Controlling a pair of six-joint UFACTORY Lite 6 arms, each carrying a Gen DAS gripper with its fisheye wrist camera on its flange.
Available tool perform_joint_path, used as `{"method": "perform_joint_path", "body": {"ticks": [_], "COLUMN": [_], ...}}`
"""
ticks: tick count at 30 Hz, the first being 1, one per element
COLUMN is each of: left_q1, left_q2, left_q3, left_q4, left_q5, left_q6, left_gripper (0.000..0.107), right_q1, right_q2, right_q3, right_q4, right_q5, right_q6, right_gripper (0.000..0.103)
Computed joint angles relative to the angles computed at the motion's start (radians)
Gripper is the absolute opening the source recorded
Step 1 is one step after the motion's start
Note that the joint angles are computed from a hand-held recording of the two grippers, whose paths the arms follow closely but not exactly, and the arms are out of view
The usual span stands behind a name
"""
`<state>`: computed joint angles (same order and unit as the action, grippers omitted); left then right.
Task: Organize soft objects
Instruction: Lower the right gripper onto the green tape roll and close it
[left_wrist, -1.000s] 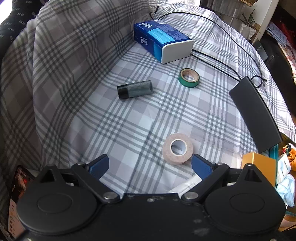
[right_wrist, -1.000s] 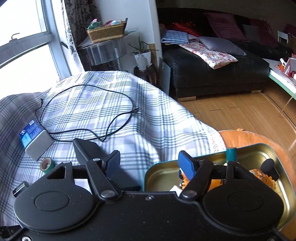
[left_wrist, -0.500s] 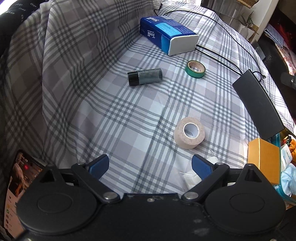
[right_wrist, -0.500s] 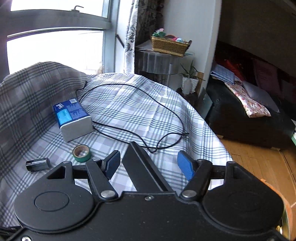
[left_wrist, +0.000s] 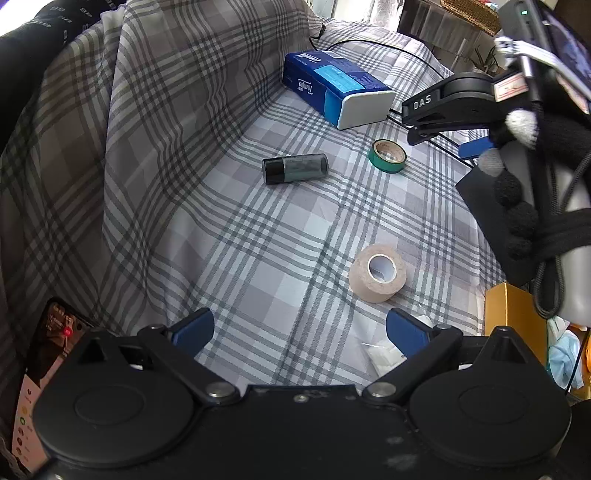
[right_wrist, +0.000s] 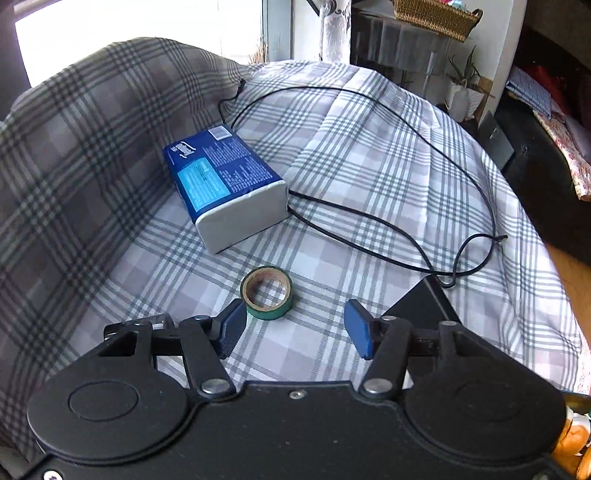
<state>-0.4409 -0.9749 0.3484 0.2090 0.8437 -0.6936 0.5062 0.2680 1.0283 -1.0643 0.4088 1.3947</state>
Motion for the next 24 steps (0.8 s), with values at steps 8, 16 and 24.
{"method": "perform_joint_path", "body": {"ticks": [8,16,24], "left_q1": [0.021,0.015,-0.029], "left_q2": [-0.036,-0.049,-0.042], "left_q3": [-0.008,-0.017,-0.022], "left_q4": [-0.047,-0.043,-0.010], "left_q5": [0.011,0.016,0.012], "left_q6": [0.045,0.035,-0.019], "left_gripper": [0.100,0.100,0.100], "right_q1": [-0.009,-0.003,0.035], "right_q2": [0.235,0.268,0.045], "right_q3": [0.205,0.210,-0.059], "right_q4": [0.052,0.097,0.138], "right_q5": [0.064,0.062,0.044], "right_q6": [-0.027,-0.058,-0.112], "right_gripper": [0.053,0.048,0.042]}}
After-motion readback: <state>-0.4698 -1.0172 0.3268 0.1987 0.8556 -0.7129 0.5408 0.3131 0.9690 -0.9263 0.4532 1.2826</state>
